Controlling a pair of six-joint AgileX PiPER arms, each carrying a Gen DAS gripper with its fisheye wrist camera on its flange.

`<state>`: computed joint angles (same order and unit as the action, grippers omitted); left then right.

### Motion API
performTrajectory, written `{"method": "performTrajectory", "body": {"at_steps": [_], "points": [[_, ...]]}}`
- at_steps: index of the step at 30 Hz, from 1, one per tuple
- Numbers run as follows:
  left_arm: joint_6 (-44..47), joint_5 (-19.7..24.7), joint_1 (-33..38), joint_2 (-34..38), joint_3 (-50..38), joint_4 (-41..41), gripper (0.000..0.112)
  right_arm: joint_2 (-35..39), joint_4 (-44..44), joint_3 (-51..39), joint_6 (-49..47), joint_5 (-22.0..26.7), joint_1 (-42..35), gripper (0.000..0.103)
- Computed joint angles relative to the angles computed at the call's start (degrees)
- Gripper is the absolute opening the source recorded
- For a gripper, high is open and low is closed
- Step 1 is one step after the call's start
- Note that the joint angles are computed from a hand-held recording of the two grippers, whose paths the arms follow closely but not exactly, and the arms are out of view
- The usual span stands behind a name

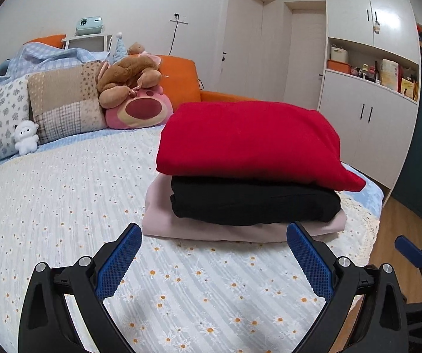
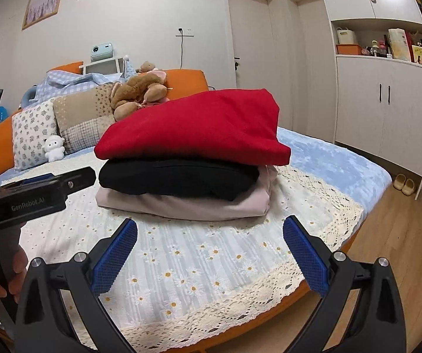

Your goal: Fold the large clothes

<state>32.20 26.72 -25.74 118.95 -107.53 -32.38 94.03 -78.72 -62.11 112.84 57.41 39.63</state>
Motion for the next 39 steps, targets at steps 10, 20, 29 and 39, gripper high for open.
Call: {"method": "performTrajectory", "body": {"at_steps": [10,20,29,39], "points": [[-1.12,-1.37,-1.65,-0.15,-0.2,3.6,0.1,-0.32,-0.07,-0.48,-2.68,-0.69,-1.12,0.098],[-0.79,-0.61,-2.22,0.07,-1.63,3.65,0.1,-1.53,0.01,0.17,-3.13,0.02,-0.99,0.098],[-0.24,-1.2,-2.35,-0.49,-0.28,3.28,0.1,-1.21,-0.86,0.1,-2.93,0.31,-0.71,0.098],[0.8,-2.76,-2.83,-1.19,2.87,2.59,0.1,-0.28,-0.78,0.57,-1.91,-0.65,-1.13,0.098]]}}
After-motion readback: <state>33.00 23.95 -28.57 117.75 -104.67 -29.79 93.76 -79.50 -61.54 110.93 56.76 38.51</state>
